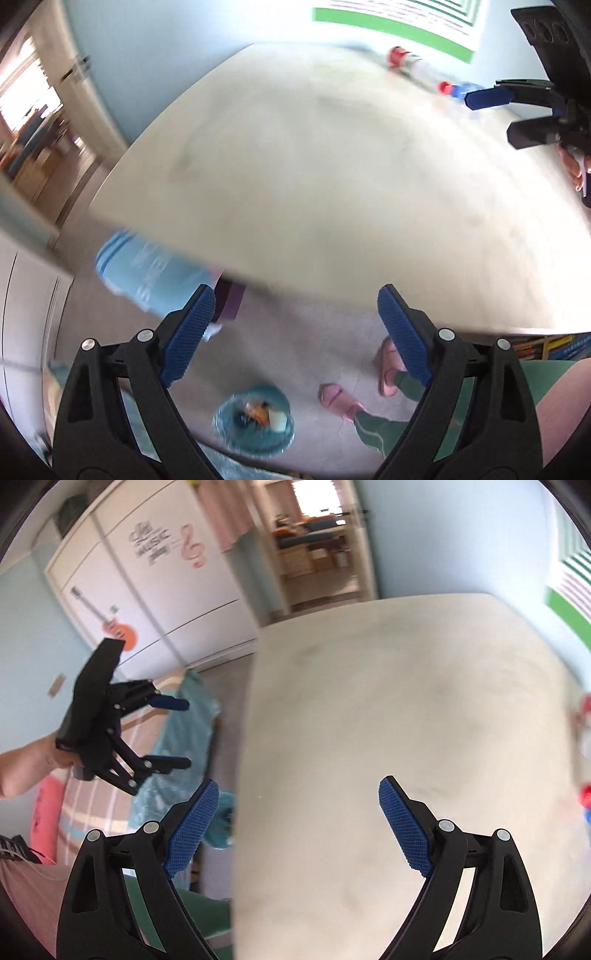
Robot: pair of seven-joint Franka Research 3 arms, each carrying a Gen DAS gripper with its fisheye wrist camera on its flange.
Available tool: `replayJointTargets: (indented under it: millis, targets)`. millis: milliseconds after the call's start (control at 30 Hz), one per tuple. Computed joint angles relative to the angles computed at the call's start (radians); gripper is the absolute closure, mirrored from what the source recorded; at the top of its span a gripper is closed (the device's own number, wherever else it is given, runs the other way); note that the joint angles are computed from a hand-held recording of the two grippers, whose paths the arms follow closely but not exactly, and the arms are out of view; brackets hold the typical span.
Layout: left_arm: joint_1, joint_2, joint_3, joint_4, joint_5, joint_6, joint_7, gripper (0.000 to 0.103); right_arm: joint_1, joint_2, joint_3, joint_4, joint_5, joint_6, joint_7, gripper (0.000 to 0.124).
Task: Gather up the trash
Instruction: 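Move both open tools away from the bin toward the table, then grasp the blue-labelled bottle with the right tool while the left grasps the red-labelled bottle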
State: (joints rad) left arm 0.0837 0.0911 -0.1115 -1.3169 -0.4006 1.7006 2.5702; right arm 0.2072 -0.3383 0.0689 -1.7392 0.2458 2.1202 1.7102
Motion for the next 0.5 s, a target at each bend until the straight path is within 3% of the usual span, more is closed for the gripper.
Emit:
replayJointTargets:
  millis: [167, 367, 500]
  targets:
    - [-0.107, 0.037, -0.08, 0.066, 0.031, 0.036, -0.012, 0.011, -0.088, -0.18, -0.04, -0.138, -0.085, -0.079, 0.015, 0.036]
    - [-0.25, 0.147, -0.158, 0.239, 0.117, 0.044, -0.119, 0.011, -0.196, -0.339, -0.103, -0.229, -0.151, -0.18, -0.064, 0.036]
    - [-0.352, 0.226, -0.194, 0.354, 0.181, 0.037, -0.175, 0.008, -0.263, -0.355, -0.16, -0.236, -0.172, -0.212, -0.152, 0.036]
